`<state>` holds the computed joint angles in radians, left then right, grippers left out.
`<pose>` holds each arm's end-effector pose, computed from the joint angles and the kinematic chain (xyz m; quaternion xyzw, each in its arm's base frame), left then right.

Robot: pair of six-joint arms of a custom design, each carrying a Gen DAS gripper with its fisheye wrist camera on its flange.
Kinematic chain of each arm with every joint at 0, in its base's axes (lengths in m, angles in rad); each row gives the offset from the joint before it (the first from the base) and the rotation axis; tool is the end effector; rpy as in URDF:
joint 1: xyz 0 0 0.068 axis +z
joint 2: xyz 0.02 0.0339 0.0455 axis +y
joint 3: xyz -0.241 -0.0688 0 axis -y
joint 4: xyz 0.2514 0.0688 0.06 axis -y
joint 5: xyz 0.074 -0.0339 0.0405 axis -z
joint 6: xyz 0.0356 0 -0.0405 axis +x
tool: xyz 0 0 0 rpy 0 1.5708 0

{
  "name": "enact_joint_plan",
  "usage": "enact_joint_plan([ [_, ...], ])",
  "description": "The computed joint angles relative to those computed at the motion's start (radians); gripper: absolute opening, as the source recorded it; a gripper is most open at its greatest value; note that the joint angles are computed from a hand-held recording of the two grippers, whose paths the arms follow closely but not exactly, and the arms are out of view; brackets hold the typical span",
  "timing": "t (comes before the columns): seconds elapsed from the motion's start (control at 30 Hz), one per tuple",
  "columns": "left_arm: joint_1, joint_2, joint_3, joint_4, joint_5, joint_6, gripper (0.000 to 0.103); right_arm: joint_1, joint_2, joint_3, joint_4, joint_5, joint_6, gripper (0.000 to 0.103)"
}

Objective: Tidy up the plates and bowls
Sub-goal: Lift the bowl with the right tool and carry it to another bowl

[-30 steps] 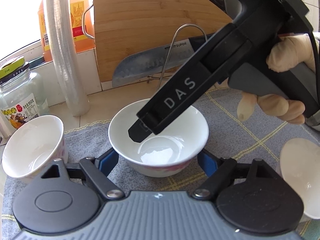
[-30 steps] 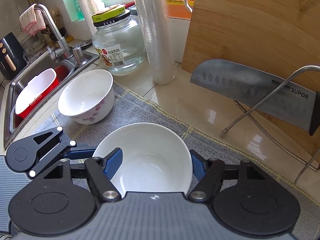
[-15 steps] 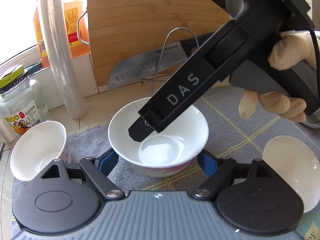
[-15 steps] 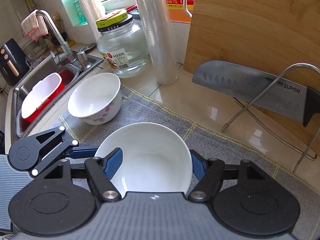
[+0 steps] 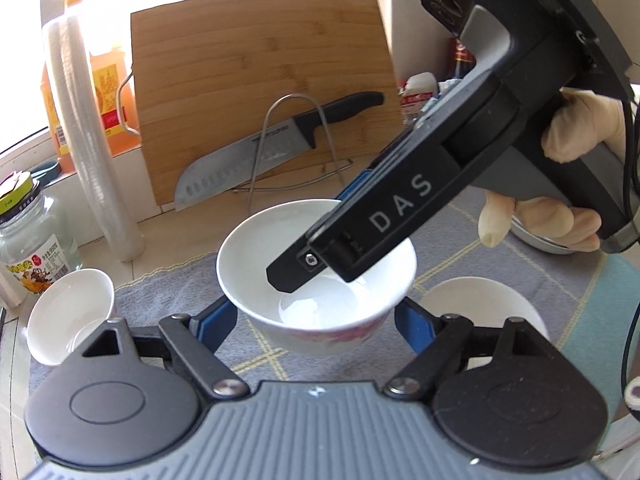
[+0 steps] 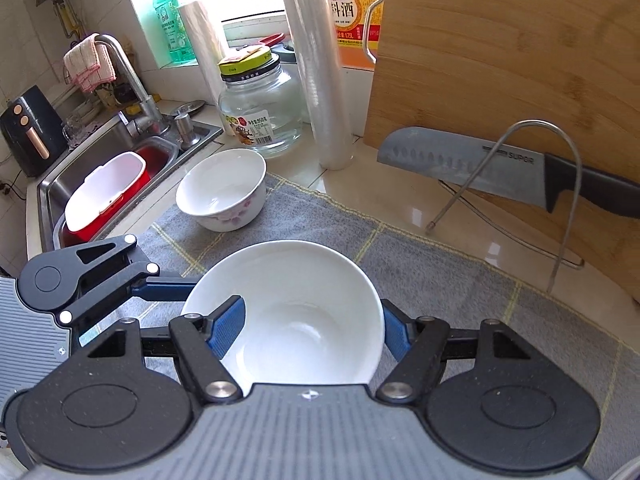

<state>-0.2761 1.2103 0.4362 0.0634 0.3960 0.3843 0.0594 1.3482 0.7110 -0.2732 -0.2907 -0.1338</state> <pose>0.2249 -0.0780 0.1365 0.3665 0.8165 -0.1564 0.4178 0.2698 0.0263 0.1618 -0.1370 0.9271 0.1250 0.3257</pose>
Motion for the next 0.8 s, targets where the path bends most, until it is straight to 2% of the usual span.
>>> enact_joint_plan([
  [0.4,-0.112,-0.241,-0.082,-0.132,-0.009,-0.015,0.085,-0.056,-0.327,-0.169,-0.123,0.02,0.012,0.077],
  [0.8,-0.216,-0.286,-0.12,-0.16,-0.031,-0.042,0.085,-0.108,-0.541,-0.271,-0.258,0.038,0.006,0.077],
])
